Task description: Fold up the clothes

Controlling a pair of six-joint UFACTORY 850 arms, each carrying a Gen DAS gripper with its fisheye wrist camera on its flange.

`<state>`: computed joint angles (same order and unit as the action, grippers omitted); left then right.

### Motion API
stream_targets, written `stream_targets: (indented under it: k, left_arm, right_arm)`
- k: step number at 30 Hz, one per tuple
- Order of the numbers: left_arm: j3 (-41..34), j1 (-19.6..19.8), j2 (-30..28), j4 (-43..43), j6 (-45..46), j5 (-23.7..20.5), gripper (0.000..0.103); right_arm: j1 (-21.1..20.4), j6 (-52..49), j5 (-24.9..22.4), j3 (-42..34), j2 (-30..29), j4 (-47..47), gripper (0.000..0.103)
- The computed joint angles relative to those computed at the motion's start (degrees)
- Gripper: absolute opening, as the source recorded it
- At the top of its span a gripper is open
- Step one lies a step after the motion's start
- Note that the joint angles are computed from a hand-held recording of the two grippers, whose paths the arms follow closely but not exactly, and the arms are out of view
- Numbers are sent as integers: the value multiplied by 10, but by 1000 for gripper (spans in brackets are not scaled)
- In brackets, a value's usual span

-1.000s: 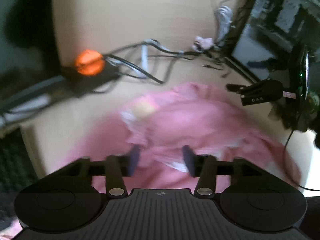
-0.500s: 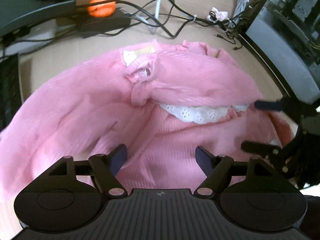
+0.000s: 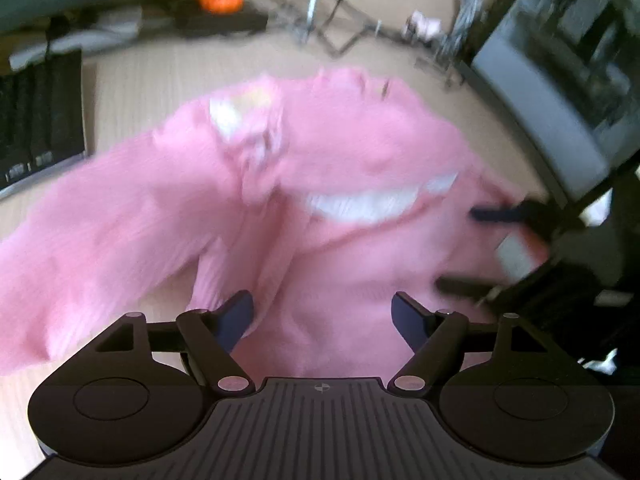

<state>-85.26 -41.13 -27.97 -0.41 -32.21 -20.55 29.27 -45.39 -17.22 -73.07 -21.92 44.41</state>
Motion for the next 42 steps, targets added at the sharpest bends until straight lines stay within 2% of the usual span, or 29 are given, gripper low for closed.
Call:
stream_targets:
  k: [1,3,6,7,8,10,12,13,14,16,18,19,20,21,22,23,25,27,29,33,37,40,42]
  left_arm:
    - [-4,0,4,41,-37,11,81]
    - [-23,1,2,138,-122,20,81]
    - [-78,2,-33,254,-213,-2,79]
    - [-99,3,-50,257,-215,-14,75]
    - [-122,5,-68,240,-194,-28,65]
    - [-169,8,-108,207,-154,-61,57]
    - [-190,9,-128,200,-144,-76,58]
    - [-199,10,-136,198,-141,-82,61]
    - [-199,12,-138,193,-136,-80,70]
    - [-192,17,-138,179,-125,-68,77]
    - [-200,19,-146,168,-110,-78,73]
    - [-208,18,-152,164,-102,-87,64]
    - [-216,18,-159,160,-94,-97,47]
    - [-223,15,-162,162,-84,-107,39]
    - [-230,11,-164,166,-73,-116,24]
    - [-234,8,-163,156,-51,-120,19]
    - [-217,7,-143,78,22,-106,18]
    - [-195,3,-120,0,99,-100,18]
    - [-176,-7,-104,-21,134,-110,19]
    - [-146,-15,-93,-16,133,-136,21]
    - [-115,-10,-78,-36,123,-122,21]
    - [-97,-8,-62,-61,152,-83,33]
    - [-104,-6,-65,-43,131,-72,40]
  right_arm:
    - [-7,-11,-18,-9,-2,14,103]
    - [-21,-43,-7,-17,3,55,103]
    - [-41,-81,16,-40,-1,101,102]
    - [-47,-79,23,-54,-9,96,95]
    - [-53,-56,19,-75,-23,68,83]
    - [-60,-6,10,-117,-53,10,72]
    - [-65,23,2,-152,-79,-31,68]
    - [-66,30,1,-164,-88,-46,68]
    - [-66,26,3,-171,-93,-51,68]
    - [-68,5,2,-184,-104,-46,68]
    - [-67,35,4,-202,-120,-89,69]
    - [-65,77,5,-214,-131,-137,69]
    - [-63,111,5,-227,-141,-177,69]
    - [-64,125,3,-238,-150,-192,69]
    - [-65,139,2,-249,-159,-206,69]
    - [-65,151,1,-259,-167,-219,69]
    - [-65,158,5,-271,-175,-230,69]
    - [-66,116,-3,-280,-177,-210,68]
    - [-63,75,-24,-291,-180,-214,62]
    - [-52,15,-75,-317,-189,-255,54]
    - [-38,-33,-72,-327,-196,-275,54]
    - [-35,-88,-98,-360,-217,-251,54]
    - [-33,-111,-122,-386,-234,-244,54]
